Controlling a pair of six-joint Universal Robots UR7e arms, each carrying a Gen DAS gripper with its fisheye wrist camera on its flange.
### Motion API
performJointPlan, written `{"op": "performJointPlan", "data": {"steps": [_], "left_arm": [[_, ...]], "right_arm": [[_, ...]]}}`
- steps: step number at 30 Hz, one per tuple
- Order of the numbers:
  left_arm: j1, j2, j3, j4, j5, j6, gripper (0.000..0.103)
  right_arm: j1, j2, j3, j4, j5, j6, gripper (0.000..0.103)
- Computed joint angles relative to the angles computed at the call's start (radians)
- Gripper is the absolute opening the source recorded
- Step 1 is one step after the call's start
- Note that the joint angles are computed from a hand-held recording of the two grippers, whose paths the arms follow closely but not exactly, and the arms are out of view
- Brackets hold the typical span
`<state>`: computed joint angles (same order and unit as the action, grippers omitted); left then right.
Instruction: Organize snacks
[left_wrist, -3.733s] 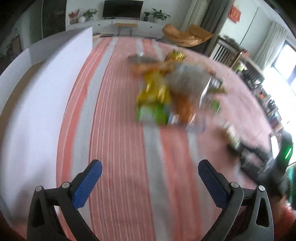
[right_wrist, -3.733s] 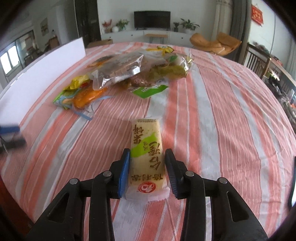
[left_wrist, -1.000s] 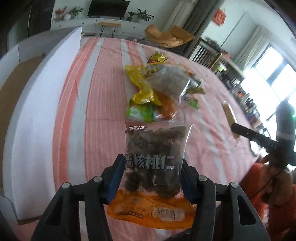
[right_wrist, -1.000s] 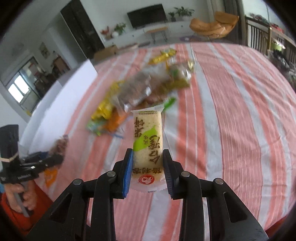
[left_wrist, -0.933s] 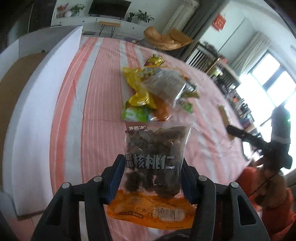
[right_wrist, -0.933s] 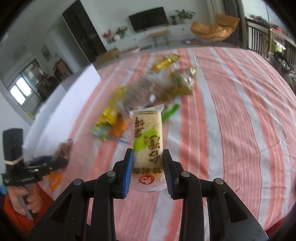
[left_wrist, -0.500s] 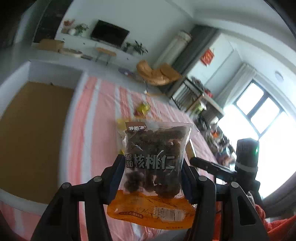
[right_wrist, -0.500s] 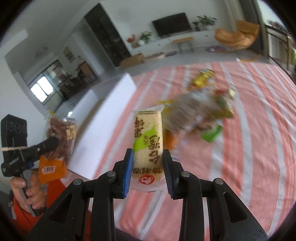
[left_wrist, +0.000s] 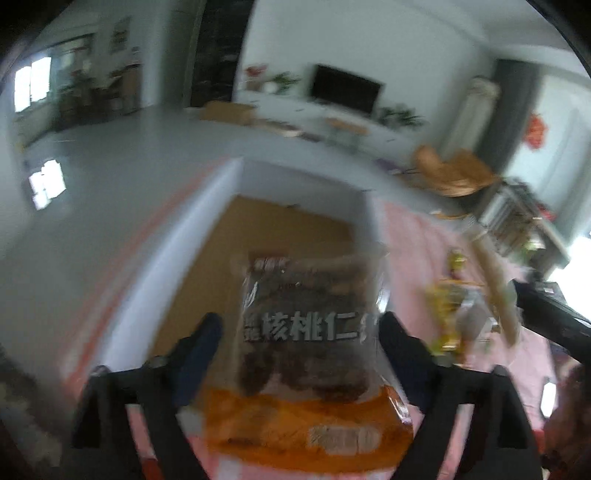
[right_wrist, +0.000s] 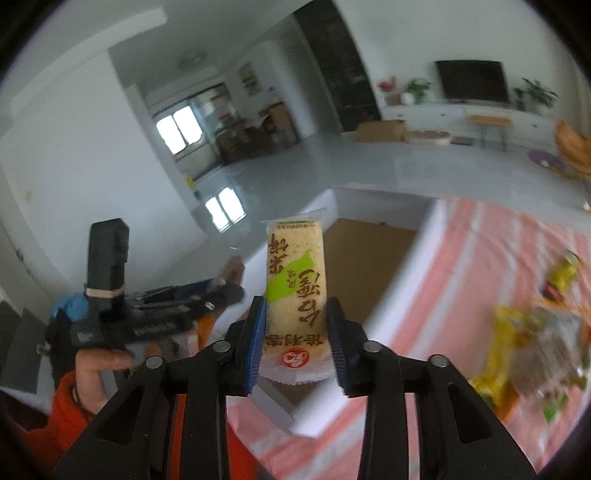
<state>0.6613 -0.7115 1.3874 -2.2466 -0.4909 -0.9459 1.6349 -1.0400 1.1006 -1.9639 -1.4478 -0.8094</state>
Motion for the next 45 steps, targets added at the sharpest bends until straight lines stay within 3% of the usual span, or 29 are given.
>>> {"op": "performJointPlan", "data": {"steps": [1,2,7,12,16,19,25,31,40,45], "left_arm": [[0.004,-0.004,0.002,0.04,0.006,-0.034,0.09],[0.008,-0.014,0.015,0.059,0.012,-0.054,0.09],[0.006,-0.009,0.032,0.041,0.054,-0.062,0.094],[-0.015,0.046,0.013,-0.18,-0.003,0.122,0.094],[-0.042,0.16,-0.102,-0.289,-0.117,0.304,0.094],[-0.057,0.246,-0.203,-0.298,-0.202,0.393,0.094],[-0.046,0.454,-0.468,-0.161,-0.359,0.444,0.096],[-0.005,0.67,-0.72,0.075,-0.243,0.452,0.096],[0.034,0.708,-0.742,0.179,-0.176,0.331,0.096],[0.042,0.685,-0.669,0.085,-0.173,0.342,0.1]], "right_arm": [[0.008,0.017,-0.003,0.003,-0.001,0.004,0.065],[0.011,0.032,-0.009,0.012,0.002,0.007,0.079],[-0.007,0.019,0.04,-0.077,0.044,-0.011,0.084],[-0.07,-0.032,0.104,-0.214,0.0,-0.067,0.088],[-0.154,-0.055,0.177,-0.422,-0.139,-0.16,0.088],[-0.234,-0.049,0.157,-0.467,-0.213,-0.145,0.088],[-0.344,-0.029,0.101,-0.586,-0.325,-0.091,0.088],[-0.377,0.029,0.01,-0.665,-0.423,-0.067,0.088],[-0.383,0.034,0.007,-0.654,-0.462,-0.02,0.093],[-0.398,0.024,0.011,-0.63,-0.45,0.0,0.097]]}}
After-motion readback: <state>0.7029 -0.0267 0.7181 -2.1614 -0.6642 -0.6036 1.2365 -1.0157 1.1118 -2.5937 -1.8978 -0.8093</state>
